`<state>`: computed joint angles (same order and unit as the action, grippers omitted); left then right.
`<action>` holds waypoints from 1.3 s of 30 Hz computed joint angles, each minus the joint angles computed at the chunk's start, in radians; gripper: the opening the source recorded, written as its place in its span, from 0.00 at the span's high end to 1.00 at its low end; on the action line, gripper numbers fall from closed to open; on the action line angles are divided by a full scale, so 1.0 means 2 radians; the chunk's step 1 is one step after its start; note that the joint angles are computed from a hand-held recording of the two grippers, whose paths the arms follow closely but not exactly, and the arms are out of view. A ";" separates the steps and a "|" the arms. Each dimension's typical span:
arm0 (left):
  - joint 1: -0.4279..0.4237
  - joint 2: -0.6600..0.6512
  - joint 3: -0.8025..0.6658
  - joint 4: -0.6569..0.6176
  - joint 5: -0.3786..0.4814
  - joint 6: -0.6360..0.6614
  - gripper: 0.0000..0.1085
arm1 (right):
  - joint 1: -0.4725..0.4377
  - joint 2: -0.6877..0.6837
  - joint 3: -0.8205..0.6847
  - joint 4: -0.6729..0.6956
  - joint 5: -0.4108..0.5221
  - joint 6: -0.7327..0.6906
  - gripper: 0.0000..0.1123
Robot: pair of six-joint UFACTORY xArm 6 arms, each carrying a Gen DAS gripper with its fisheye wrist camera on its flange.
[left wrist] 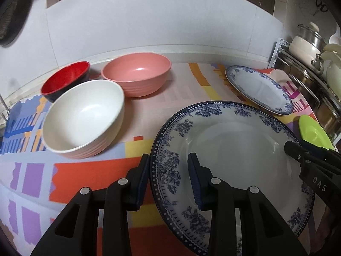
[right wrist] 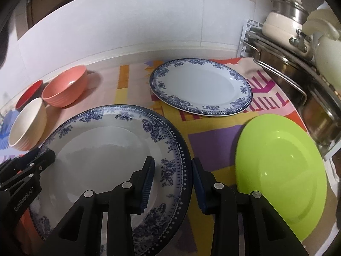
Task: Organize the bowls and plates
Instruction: 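Close both grippers on the rim of the blue-and-white plate, then lift and carry the blue-and-white plate toward the sink with both grippers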
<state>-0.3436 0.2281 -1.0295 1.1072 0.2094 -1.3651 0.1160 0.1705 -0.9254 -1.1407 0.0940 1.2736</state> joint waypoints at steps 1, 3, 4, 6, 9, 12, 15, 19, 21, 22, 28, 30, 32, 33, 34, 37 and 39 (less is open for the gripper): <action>0.001 -0.007 0.007 0.012 0.000 -0.010 0.67 | 0.002 -0.006 0.005 0.000 0.000 0.000 0.68; 0.001 -0.025 0.023 0.026 0.004 -0.021 0.67 | 0.005 -0.016 0.014 0.006 0.000 -0.004 0.68; 0.001 -0.038 0.035 0.030 0.008 -0.025 0.67 | 0.008 -0.024 0.022 0.014 0.000 -0.010 0.68; 0.001 -0.057 0.053 0.038 0.012 -0.034 0.67 | 0.014 -0.036 0.034 0.028 -0.001 -0.022 0.68; 0.003 -0.090 0.085 0.043 0.021 -0.040 0.67 | 0.027 -0.052 0.049 0.049 0.000 -0.041 0.68; 0.003 -0.124 0.117 0.045 0.030 -0.046 0.67 | 0.041 -0.065 0.064 0.080 0.001 -0.066 0.68; 0.008 -0.159 0.149 0.049 0.035 -0.052 0.67 | 0.060 -0.082 0.078 0.101 0.007 -0.081 0.68; 0.018 -0.205 0.191 0.047 0.039 -0.054 0.67 | 0.084 -0.099 0.087 0.106 0.017 -0.083 0.68; 0.023 -0.228 0.212 0.045 0.043 -0.054 0.67 | 0.095 -0.103 0.089 0.108 0.020 -0.082 0.68; 0.027 -0.240 0.222 0.043 0.044 -0.053 0.67 | 0.102 -0.105 0.089 0.108 0.021 -0.081 0.68; 0.052 -0.301 0.279 0.027 0.050 -0.036 0.67 | 0.142 -0.107 0.086 0.104 0.032 -0.069 0.68; 0.063 -0.323 0.298 0.018 0.050 -0.024 0.67 | 0.154 -0.106 0.083 0.100 0.035 -0.061 0.68; 0.074 -0.347 0.318 0.010 0.051 -0.010 0.67 | 0.169 -0.103 0.080 0.105 0.038 -0.058 0.68; 0.079 -0.354 0.324 0.007 0.051 -0.005 0.67 | 0.173 -0.102 0.080 0.105 0.038 -0.055 0.68; 0.085 -0.363 0.332 0.001 0.049 0.003 0.67 | 0.181 -0.099 0.076 0.106 0.040 -0.054 0.68; 0.111 -0.392 0.359 -0.019 0.041 0.034 0.67 | 0.200 -0.092 0.065 0.106 0.047 -0.047 0.68; 0.124 -0.405 0.370 -0.028 0.037 0.049 0.67 | 0.212 -0.085 0.056 0.107 0.052 -0.043 0.68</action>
